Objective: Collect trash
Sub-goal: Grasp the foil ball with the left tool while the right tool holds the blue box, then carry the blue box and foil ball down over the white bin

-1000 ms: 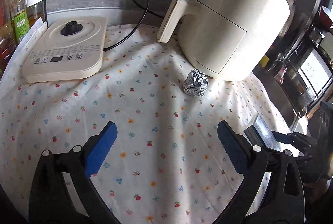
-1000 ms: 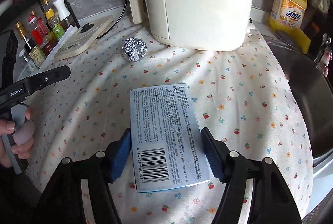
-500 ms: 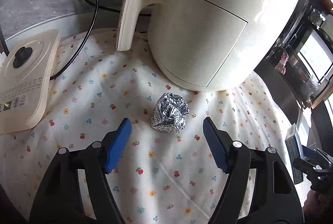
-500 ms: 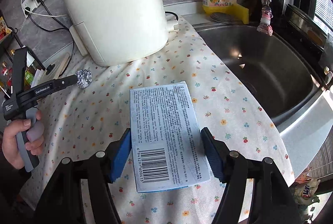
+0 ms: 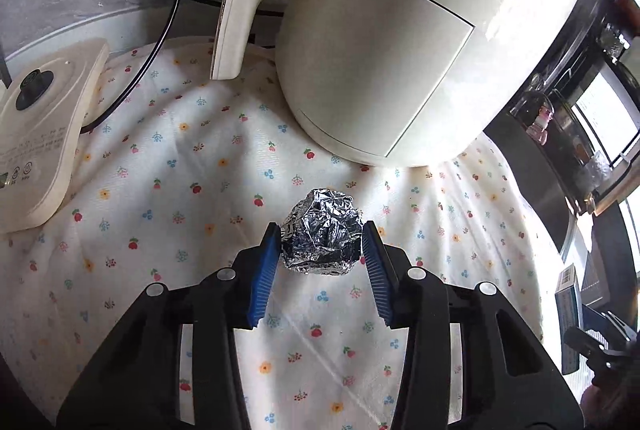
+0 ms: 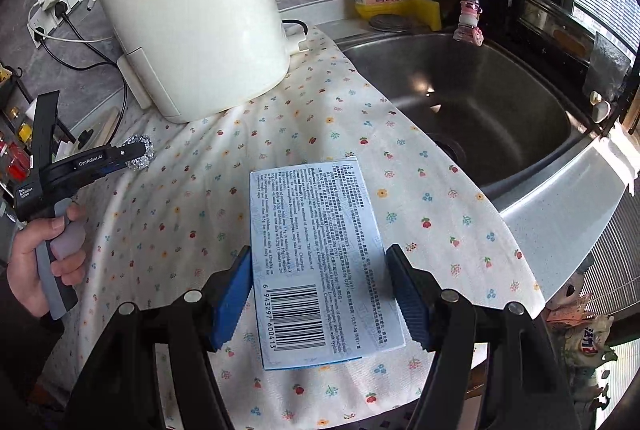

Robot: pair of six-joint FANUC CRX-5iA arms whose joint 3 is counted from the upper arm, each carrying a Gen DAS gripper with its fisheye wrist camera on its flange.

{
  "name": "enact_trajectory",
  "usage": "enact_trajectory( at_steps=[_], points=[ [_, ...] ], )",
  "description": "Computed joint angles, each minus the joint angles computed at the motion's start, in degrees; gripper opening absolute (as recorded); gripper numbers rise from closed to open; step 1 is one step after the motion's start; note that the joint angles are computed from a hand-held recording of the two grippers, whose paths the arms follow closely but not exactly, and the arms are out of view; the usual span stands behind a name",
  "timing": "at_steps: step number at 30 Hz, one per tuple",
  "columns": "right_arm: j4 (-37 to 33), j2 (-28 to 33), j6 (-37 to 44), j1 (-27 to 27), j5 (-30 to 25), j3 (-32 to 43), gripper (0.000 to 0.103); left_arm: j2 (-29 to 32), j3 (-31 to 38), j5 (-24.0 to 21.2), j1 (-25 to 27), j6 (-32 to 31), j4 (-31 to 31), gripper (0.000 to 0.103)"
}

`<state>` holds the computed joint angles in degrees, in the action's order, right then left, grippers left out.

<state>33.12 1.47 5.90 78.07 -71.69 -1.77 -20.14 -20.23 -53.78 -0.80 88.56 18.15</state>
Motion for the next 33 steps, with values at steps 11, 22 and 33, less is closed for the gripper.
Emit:
enact_trajectory(
  at_steps=[11,22,33],
  points=[
    [0.67,-3.51,-2.08,2.19,0.4,-3.92,0.066,-7.39,-2.7,-1.76,-3.72,6.78,-3.78,0.042],
    [3.25,-16.36,-13.84,10.37,-7.97,-14.92,0.066,-3.53,3.63,-2.01,-21.6,21.43,-14.36,0.042],
    [2.08,-34.51,-35.45,35.54,-33.41,-25.35,0.066,6.15,14.31,-3.18,-45.94,41.67,-26.4,0.042]
  ],
)
